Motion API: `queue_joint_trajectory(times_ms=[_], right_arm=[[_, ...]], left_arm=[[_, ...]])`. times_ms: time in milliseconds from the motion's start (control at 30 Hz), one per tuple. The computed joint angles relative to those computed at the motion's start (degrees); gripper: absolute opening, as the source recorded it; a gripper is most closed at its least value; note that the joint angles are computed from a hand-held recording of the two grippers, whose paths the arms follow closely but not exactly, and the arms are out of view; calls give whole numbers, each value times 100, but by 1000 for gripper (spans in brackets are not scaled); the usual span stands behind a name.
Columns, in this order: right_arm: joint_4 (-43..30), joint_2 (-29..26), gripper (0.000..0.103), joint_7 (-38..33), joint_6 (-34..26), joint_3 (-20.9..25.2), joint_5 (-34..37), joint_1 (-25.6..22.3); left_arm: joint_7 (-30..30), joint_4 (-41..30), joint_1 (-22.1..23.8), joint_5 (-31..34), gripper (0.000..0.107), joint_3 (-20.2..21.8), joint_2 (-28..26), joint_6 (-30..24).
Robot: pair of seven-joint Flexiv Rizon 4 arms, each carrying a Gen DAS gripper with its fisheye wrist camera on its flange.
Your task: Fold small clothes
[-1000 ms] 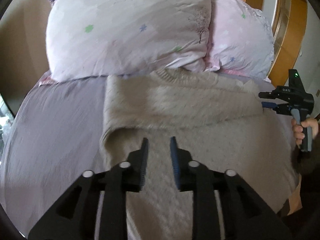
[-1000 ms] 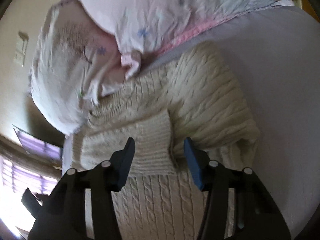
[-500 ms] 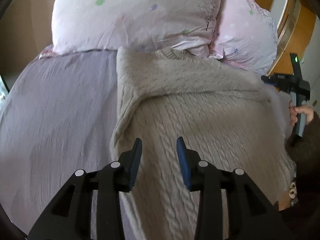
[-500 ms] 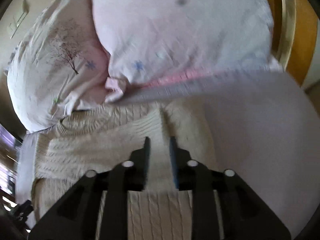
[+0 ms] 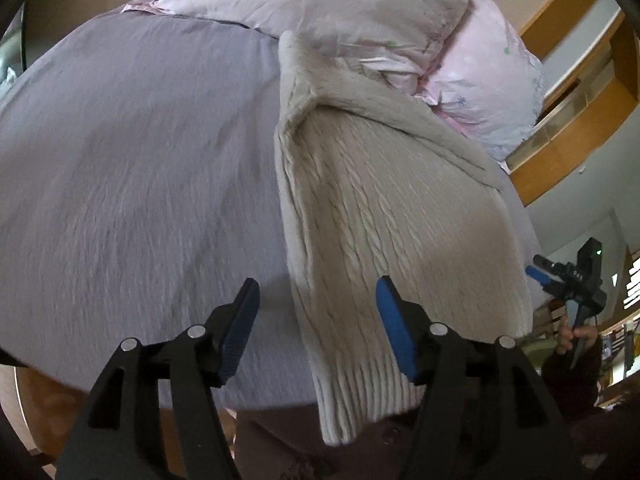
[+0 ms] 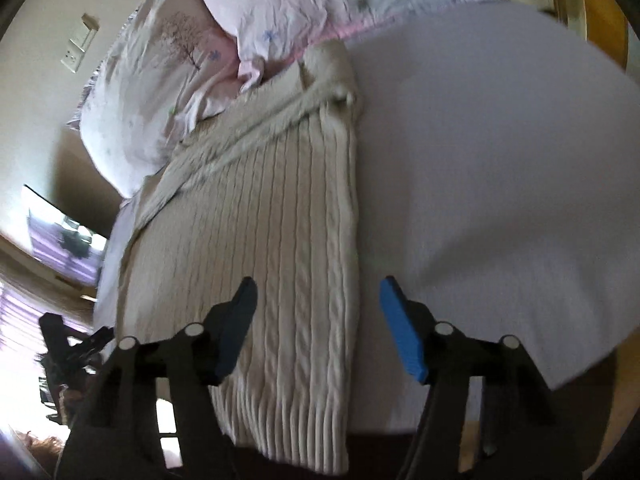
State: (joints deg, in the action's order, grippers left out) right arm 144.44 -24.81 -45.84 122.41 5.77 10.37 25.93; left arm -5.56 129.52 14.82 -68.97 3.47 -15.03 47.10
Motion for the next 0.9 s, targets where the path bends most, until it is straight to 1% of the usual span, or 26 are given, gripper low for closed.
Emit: queue_joint_trajectory(times_ms=[33, 67, 100, 133, 167, 200, 233, 267, 300, 333, 367, 433, 500, 533, 567, 600, 667, 733, 767, 800, 833, 867, 900], right_arm=[[43, -98, 54, 92, 205, 274, -135, -246], [142, -281, 51, 180, 662, 497, -258, -404], [219, -375, 49, 280, 903, 653, -442, -538], [281, -437, 42, 383, 1092, 719, -619, -614], [381, -659, 37, 605, 1520, 802, -1050, -773], [429, -808, 35, 758, 1808, 767, -1330, -810], [473, -971, 30, 886, 2131, 716, -1566, -787], [468, -1038, 22, 978, 2223, 706, -1791, -839], [467, -1183, 18, 1054, 2381, 768, -2134, -994], [454, -1283, 9, 1121, 2458, 779, -2447, -1105], [447, -1320, 9, 1174, 2492, 746, -2602, -1101], [430, -1291, 8, 1113, 2646, 656, -2577, -981], [415, -1281, 8, 1019, 3075, 655, -2481, -996], [395, -1228, 8, 1028, 3200, 560, -2491, -970], [338, -1094, 8, 970, 3258, 476, -2438, -957], [294, -976, 8, 925, 3280, 392, -2426, -963], [60, -824, 7, 869, 3181, 371, -2507, -1154], [-472, -787, 8, 903, 2937, 425, -2803, -1581], [-781, -829, 7, 834, 2781, 577, -2855, -1826], [-1210, -930, 7, 852, 2576, 638, -2939, -2012], [-1627, -1100, 8, 1048, 2482, 512, -3070, -2039], [-2093, -1342, 8, 1415, 2439, 200, -3274, -1948], [-2560, -1479, 8, 2062, 2024, -267, -3316, -1708]], left_arm=[[7, 49, 7, 19, 61, 14, 39, -45], [64, 132, -7, 14, 61, 23, 102, -55], [134, 214, -48, -5, 61, 26, 165, 16], [180, 295, -96, -10, 60, 32, 228, 103], [170, 321, -100, 18, 57, 50, 245, 76], [127, 350, -90, 74, 52, 73, 270, -20], [113, 366, -97, 91, 48, 82, 276, -28], [144, 426, -167, 45, 39, 65, 307, 162], [175, 472, -233, 12, 27, 48, 327, 349], [131, 469, -244, 78, 17, 59, 316, 373], [-34, 423, -201, 265, 10, 94, 274, 222], [-117, 372, -160, 369, 10, 97, 252, 112], [-153, 257, -42, 487, 9, 110, 234, -287], [-186, 176, 30, 516, 9, 116, 217, -547], [-217, 35, 130, 473, 9, 107, 187, -917], [-226, -102, 192, 379, 9, 86, 150, -1165], [-238, -348, 182, 102, 9, 6, 79, -1266], [-268, -700, 68, -331, 9, -140, -69, -1021], [-366, -999, 2, -573, 9, -252, -242, -869], [-505, -1276, -48, -751, 9, -344, -418, -738], [-693, -1587, -101, -924, 9, -447, -634, -568], [-922, -1988, -170, -1087, 9, -578, -933, -319], [-1145, -2386, -225, -1169, 9, -692, -1243, -60]])
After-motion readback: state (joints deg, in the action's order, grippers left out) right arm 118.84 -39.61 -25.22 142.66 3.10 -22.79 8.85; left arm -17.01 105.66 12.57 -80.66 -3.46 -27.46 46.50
